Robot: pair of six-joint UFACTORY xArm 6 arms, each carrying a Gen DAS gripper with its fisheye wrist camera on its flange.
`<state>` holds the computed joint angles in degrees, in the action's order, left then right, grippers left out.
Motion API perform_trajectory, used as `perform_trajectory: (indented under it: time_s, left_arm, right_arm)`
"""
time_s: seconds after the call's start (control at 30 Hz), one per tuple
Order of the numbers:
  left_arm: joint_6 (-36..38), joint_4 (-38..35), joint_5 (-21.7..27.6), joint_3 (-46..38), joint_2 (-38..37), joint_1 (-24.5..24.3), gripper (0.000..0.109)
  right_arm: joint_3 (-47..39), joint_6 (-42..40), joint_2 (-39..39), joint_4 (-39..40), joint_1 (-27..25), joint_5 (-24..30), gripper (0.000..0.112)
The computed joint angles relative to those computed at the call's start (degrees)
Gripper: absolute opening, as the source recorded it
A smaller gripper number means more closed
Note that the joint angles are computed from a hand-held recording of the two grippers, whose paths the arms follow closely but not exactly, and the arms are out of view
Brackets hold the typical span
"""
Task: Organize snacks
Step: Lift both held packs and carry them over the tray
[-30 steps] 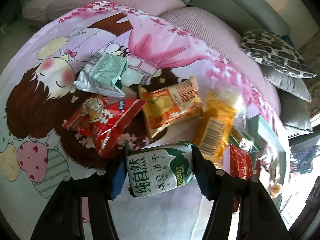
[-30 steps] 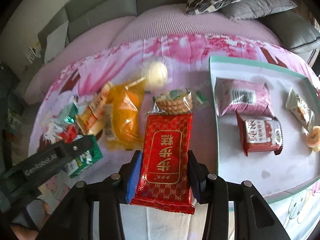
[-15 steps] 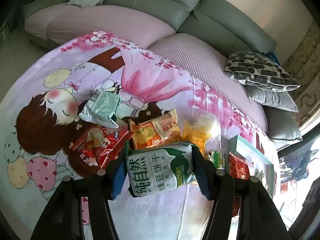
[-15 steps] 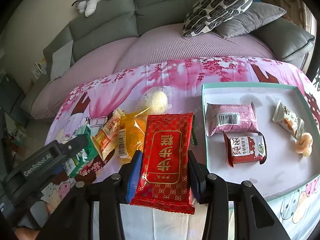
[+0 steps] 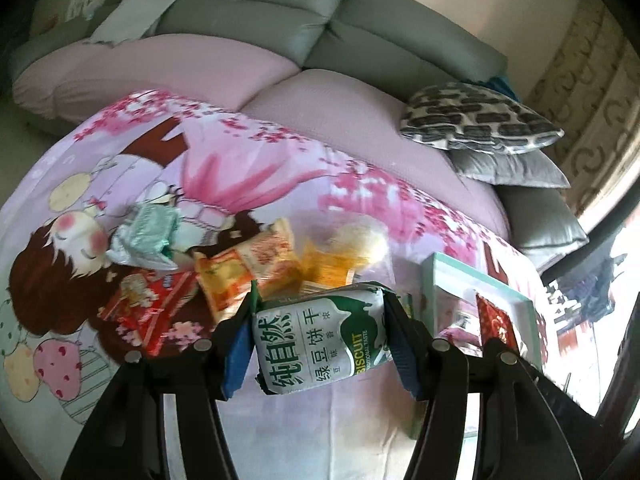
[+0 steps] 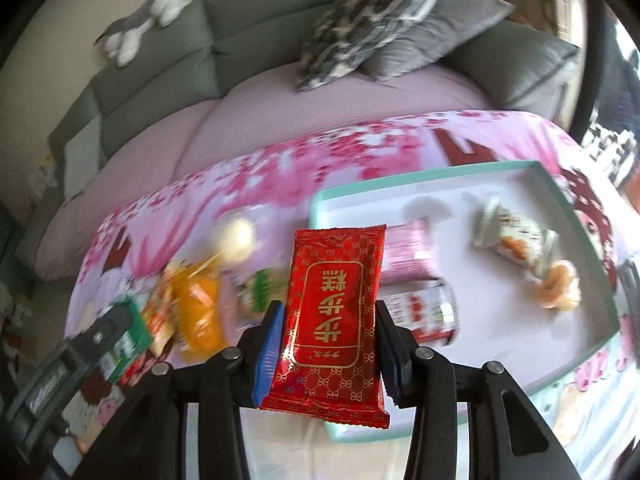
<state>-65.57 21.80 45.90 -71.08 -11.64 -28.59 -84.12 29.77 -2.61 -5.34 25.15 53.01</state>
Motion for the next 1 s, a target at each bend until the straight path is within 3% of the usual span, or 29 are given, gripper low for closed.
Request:
perform_trajectory:
  time_s: [0.27,0.5,0.67,1.0]
  left_arm:
    - [8.7,-3.0,-2.9,-6.4,7.1,-4.2,0.062]
    - [17.5,-7.2,-2.5,-14.2,14.6,-8.3,0.062]
    - [24.6,-11.4,1.2,-20.8,20.5,-10.8,0.062]
    - [30.1,-17.1,7.1,-27.2,27.2,-11.8,0.062]
  right_arm:
    - [1.4,4.9,-2.3,-3.9,-6.7,1.9,0.046]
    - [2.8,7.7,-4.7,-6.8,-11.6,3.6,0.046]
    - [3.2,7.3,-4.8,-5.9,-12.6,4.5,0.046]
    - [2.8,5.0,-3.0,-4.2,-12.3,5.5,0.046]
